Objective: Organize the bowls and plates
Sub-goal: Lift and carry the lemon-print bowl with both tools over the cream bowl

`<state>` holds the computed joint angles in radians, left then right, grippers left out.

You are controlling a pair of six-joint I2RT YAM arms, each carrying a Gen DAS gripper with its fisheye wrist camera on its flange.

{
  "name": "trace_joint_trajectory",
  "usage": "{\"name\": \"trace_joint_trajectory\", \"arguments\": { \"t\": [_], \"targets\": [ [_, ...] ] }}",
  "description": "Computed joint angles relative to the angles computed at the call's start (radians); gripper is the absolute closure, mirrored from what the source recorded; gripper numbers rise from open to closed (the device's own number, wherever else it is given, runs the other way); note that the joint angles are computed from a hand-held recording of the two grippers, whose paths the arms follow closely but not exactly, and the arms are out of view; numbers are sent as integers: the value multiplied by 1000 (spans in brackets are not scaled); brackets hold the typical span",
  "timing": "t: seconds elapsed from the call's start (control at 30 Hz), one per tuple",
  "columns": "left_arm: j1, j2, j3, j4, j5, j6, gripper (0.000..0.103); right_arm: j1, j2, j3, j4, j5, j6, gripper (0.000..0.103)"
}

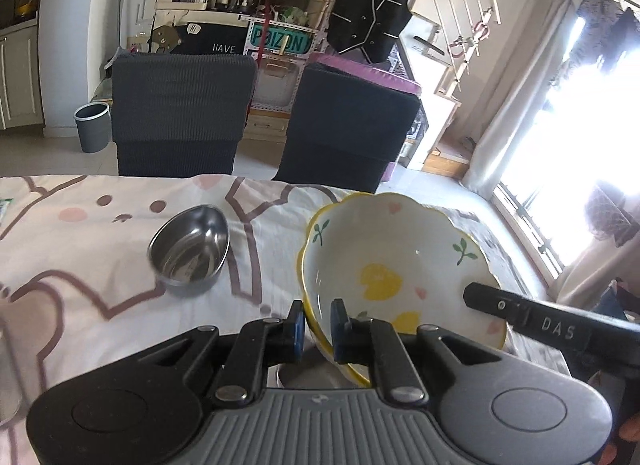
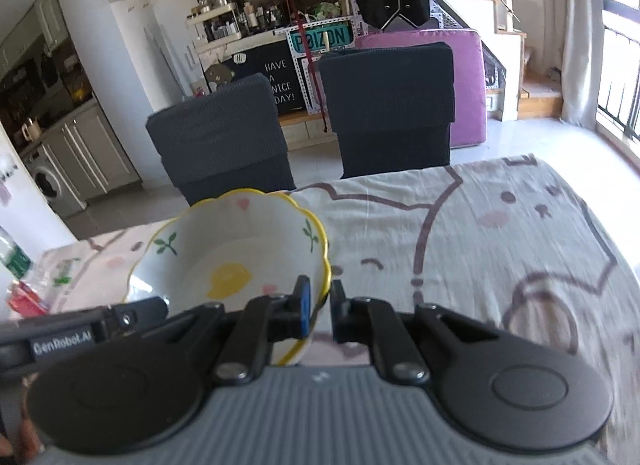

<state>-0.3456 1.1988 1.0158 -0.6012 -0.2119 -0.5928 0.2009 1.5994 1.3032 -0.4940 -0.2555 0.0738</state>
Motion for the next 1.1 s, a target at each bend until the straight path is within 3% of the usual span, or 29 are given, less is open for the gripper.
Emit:
{"name": "trace_joint_trajectory", "arguments": {
  "t": [0.17,0.4,0.6,0.73,0.87,1.1],
  "targets": [
    [-101,-175,-34,-147,-56,-67,89,6,-188,-91,-95,-9,20,91],
    [-346,-330,-17,-396,-238,-227,88,50,-427,-214,-216,1,61,91],
    [-608,-429,-15,-659,-403,-497,88,122,-573,-304,-278,-1,131,91],
    [-774,-471,-23,-835,-489,-709,88,219,-626,-357,-273,39,204,91],
    [-860,-511,-60,-938,-510,-845,89,314,-664,-437,-212,82,269,91],
    [-833,-582,-130,-954,-488,-830,89,422,-650,-542,-88,121,337,90]
  ]
}}
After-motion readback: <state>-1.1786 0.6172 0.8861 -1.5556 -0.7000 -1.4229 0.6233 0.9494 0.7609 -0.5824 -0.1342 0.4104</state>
